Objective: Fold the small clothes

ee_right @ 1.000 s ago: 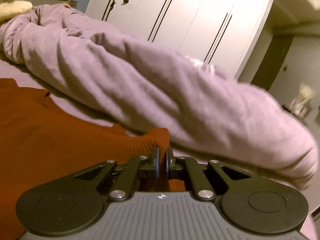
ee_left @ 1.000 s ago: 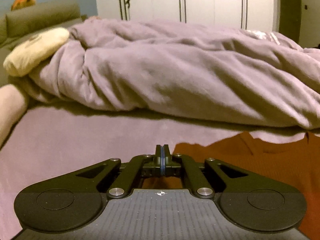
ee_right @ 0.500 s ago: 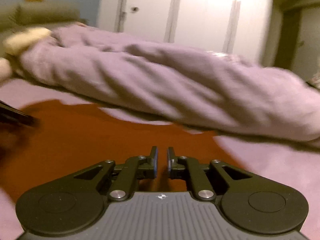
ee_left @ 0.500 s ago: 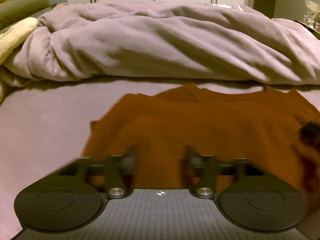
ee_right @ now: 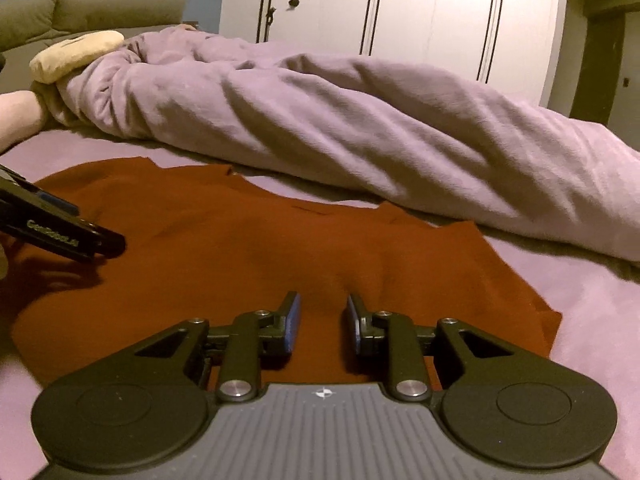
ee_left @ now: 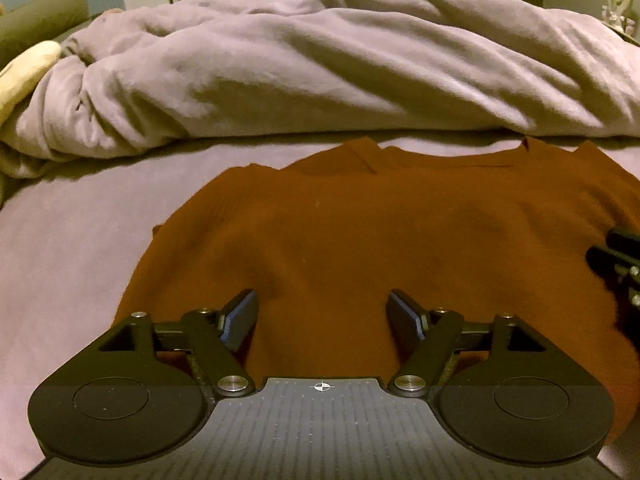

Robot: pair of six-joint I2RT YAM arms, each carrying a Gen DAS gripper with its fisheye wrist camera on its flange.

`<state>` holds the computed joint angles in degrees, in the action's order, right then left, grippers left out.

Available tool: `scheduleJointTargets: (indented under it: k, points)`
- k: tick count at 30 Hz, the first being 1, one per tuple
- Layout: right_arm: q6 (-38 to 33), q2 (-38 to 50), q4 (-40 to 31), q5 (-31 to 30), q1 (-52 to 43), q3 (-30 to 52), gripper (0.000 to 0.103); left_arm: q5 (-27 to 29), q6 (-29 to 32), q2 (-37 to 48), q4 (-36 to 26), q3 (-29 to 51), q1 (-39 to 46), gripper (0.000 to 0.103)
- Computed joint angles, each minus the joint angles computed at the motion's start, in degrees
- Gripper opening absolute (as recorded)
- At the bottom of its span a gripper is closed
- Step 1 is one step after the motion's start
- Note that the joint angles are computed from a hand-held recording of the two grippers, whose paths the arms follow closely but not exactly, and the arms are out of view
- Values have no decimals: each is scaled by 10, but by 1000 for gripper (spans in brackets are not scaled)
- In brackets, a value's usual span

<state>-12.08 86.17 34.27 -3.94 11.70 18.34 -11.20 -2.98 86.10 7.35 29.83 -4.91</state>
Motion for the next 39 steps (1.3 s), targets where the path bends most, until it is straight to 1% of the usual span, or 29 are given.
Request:
scheduleJointTargets:
  k: [3, 5, 7, 9, 11, 12, 13, 15, 16, 19, 21, 27, 33, 37, 39]
  points:
    - [-9, 36, 45, 10, -12, 6, 23, -9, 6, 15, 19, 1, 2, 84]
    - [-14, 59, 72, 22, -24, 11, 23, -9, 11, 26, 32, 2, 7, 85]
    - [-10, 72, 81, 19, -38, 18, 23, -14, 13, 36, 46, 4, 8, 87]
    - [-15, 84, 89, 17, -48, 26, 23, -23, 17, 49, 62, 6, 8, 91]
    - [-22, 100, 108, 45, -48, 30, 23, -31, 21, 65, 80, 10, 9, 94]
    - [-14, 106, 103, 47, -57, 37, 26, -32, 20, 71, 85, 12, 12, 95]
    - [2, 111, 94, 42, -69, 47, 41, -30, 18, 77, 89, 15, 16, 96]
    - [31, 118, 70, 14, -99, 67, 51, -29, 18, 89, 101, 20, 21, 97]
    - [36, 122, 61, -1, -108, 75, 52, -31, 21, 97, 109, 22, 22, 97]
    - [23, 135, 78, 7, -102, 75, 54, -29, 25, 122, 137, 29, 29, 100]
    - [23, 146, 79, -2, -106, 82, 56, -25, 24, 138, 160, 30, 35, 103]
    - [43, 158, 77, -50, -130, 90, 62, -16, 26, 166, 230, 18, 44, 103]
    - [50, 168, 93, -68, -139, 87, 64, 16, 33, 175, 272, 3, 62, 103]
    - [52, 172, 96, -73, -141, 89, 65, 20, 40, 165, 265, 0, 63, 103]
    - [48, 165, 93, -58, -133, 86, 66, 6, 57, 140, 235, -5, 55, 103]
